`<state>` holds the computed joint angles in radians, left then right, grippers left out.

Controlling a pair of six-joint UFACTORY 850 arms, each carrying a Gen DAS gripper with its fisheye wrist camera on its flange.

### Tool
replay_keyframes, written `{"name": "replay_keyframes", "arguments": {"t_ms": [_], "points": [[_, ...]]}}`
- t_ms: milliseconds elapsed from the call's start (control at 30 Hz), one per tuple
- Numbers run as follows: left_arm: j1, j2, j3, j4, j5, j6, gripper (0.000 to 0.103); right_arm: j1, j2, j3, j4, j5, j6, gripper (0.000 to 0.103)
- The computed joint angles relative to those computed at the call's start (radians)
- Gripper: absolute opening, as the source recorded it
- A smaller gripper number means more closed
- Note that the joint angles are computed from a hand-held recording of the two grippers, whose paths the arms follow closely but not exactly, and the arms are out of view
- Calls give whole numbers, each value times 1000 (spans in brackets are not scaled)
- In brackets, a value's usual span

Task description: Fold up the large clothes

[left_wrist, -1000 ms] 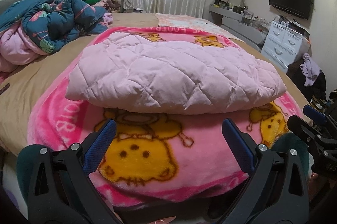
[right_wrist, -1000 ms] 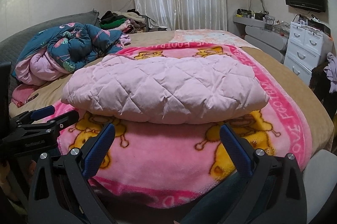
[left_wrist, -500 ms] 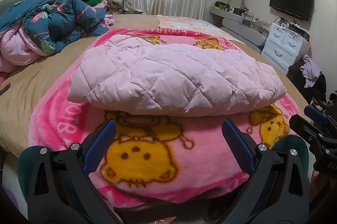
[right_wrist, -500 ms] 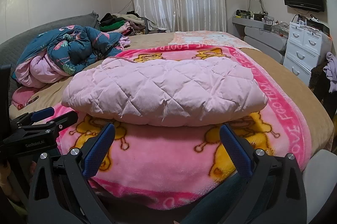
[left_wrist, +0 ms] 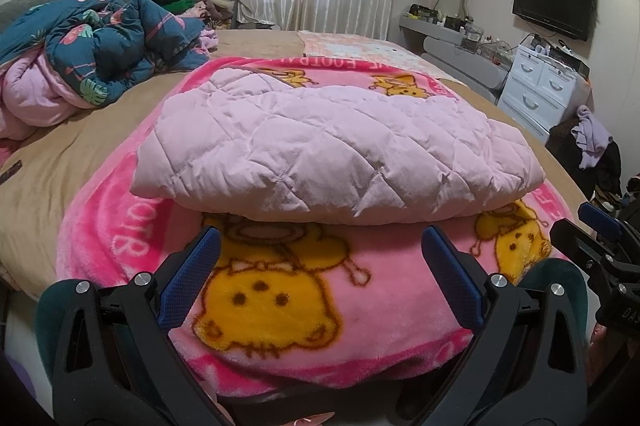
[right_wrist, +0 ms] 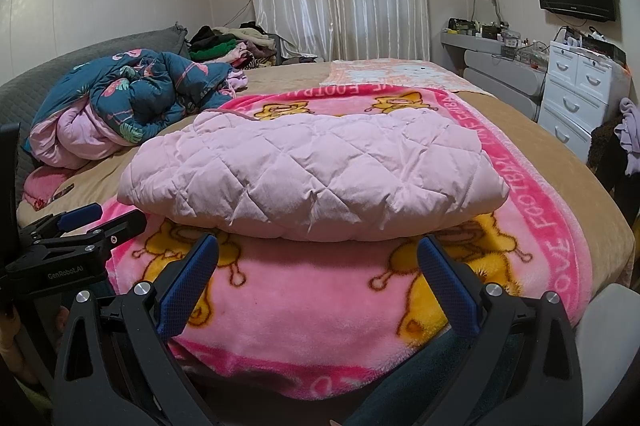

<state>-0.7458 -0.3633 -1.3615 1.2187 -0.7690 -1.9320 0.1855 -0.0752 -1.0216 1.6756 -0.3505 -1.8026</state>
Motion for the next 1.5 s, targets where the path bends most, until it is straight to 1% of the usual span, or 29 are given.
{"name": "replay_keyframes", "arguments": {"t_ms": [1500], "points": [[1, 3, 6, 5, -1, -1, 94, 5, 3, 1, 13, 10, -6, 99]]}}
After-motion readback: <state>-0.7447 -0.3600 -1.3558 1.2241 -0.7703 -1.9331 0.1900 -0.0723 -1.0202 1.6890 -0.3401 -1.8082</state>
